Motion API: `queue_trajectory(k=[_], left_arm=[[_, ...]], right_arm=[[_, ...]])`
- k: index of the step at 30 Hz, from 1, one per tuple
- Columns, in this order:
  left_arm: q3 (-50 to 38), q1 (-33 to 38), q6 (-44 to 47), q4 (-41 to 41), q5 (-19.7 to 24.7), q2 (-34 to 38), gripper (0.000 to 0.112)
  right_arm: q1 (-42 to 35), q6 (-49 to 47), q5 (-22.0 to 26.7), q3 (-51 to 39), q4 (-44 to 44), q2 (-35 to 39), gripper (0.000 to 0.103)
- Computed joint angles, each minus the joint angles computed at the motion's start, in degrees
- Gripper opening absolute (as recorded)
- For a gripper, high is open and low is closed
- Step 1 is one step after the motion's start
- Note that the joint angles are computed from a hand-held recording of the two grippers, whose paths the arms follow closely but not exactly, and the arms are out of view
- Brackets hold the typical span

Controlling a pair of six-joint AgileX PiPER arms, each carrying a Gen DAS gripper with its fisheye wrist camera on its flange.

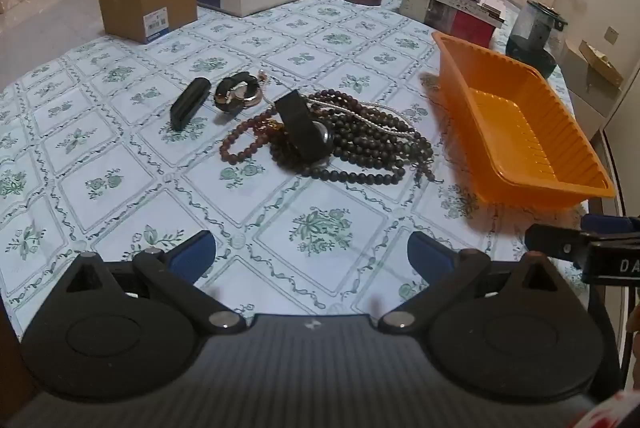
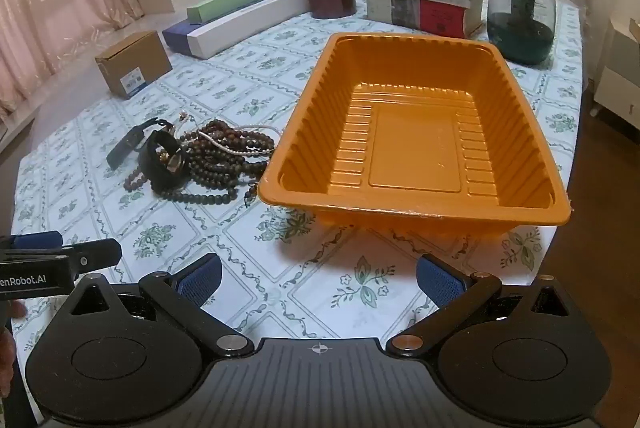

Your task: Organize jewelry

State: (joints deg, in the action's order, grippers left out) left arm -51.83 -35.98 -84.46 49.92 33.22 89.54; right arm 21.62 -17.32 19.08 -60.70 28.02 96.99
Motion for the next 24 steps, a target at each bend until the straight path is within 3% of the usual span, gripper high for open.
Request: queue_trajectory(k=[6, 8, 10, 24], left_arm=[[1.5, -0.7, -1.5, 2.0, -1.0, -0.5, 0.101], [-0.9, -1.5, 0.3, -0.9, 1.4, 0.3, 0.101], [-1.2, -0.8, 1.3, -1.7, 1.0, 0.6, 0.101], [-1.0, -0.8, 1.1, -1.9, 0.7, 0.2, 0.1]], right_arm=[[-0.1, -1.3, -0.1, 0.2, 1.1, -0.1, 0.103], [-0.2, -1.2, -0.1, 0.3, 1.0, -0.2, 0.103], [0.6, 2.2, -0.4, 0.1, -2.1, 0.0, 0.103], [-0.1, 0.6, 0.0, 0.2, -1.0, -0.4, 0.103]])
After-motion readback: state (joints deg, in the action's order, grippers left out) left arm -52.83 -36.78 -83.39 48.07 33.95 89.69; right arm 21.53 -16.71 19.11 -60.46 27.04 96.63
